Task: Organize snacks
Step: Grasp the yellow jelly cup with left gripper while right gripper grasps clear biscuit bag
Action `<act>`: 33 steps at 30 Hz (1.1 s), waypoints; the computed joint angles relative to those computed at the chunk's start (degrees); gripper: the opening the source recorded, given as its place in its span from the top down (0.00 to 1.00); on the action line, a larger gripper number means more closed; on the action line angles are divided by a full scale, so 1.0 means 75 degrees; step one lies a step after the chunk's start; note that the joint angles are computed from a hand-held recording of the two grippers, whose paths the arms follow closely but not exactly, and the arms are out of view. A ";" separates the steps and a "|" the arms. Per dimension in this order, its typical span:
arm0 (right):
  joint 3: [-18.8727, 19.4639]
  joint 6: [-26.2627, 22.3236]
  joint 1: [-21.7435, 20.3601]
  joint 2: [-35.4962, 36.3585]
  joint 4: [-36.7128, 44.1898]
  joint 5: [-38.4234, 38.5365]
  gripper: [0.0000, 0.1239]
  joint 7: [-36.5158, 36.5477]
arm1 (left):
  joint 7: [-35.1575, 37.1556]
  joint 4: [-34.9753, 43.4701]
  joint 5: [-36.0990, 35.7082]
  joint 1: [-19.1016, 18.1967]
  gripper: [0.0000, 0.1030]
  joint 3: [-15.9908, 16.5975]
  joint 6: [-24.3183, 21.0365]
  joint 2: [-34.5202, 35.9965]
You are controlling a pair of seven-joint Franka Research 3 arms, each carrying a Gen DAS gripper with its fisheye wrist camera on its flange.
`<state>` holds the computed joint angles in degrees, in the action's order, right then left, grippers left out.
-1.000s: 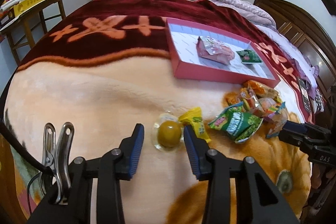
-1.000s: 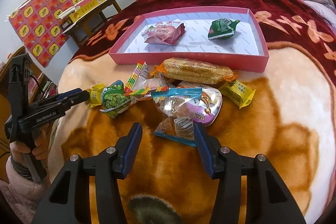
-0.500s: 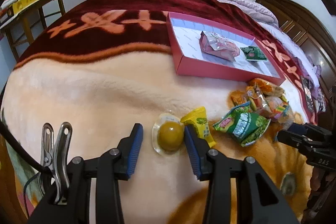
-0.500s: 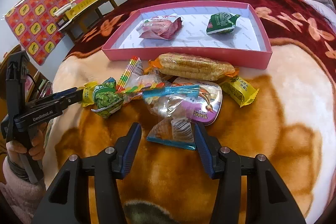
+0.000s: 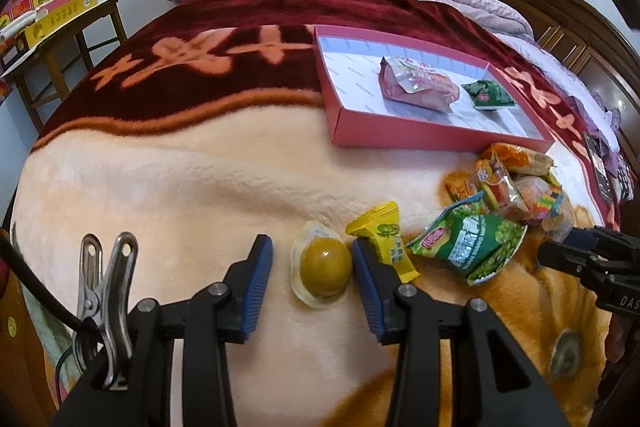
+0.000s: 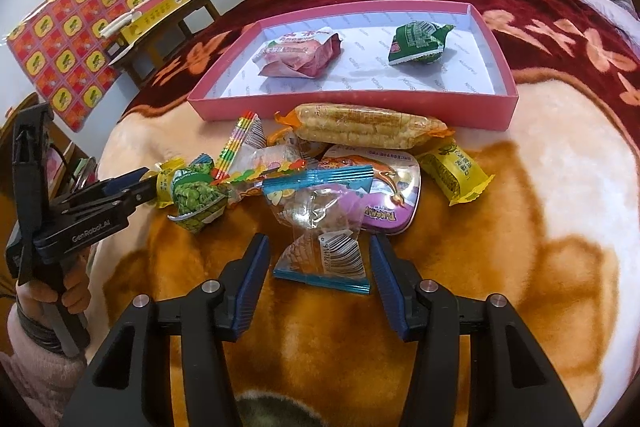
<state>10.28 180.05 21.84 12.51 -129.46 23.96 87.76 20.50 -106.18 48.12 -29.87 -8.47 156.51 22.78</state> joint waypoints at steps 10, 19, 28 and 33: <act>0.0526 0.0158 -0.0441 -0.0090 -0.0141 0.0356 0.68 -0.0401 | -0.0182 -0.0206 -0.0031 0.0032 0.73 0.0024 0.0378 -0.0130; 0.1134 0.0345 -0.0826 -0.0279 -0.0266 0.1348 0.70 -0.1365 | -0.0673 -0.0478 0.0305 0.0010 0.73 0.0063 0.0493 -0.0490; 0.2092 0.0609 -0.1468 -0.0485 -0.0314 0.2943 0.71 -0.2929 | -0.0982 -0.0593 0.0616 0.0062 0.73 -0.0078 0.0601 -0.0771; 0.2225 0.0631 -0.1481 -0.0541 -0.0234 0.3896 0.71 -0.3812 | -0.1054 -0.0576 0.0708 0.0094 0.73 -0.0165 0.0617 -0.0842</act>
<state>26.97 184.78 10.74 8.45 -131.21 53.18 59.17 12.60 -110.50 53.43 -29.17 -9.70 161.14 16.46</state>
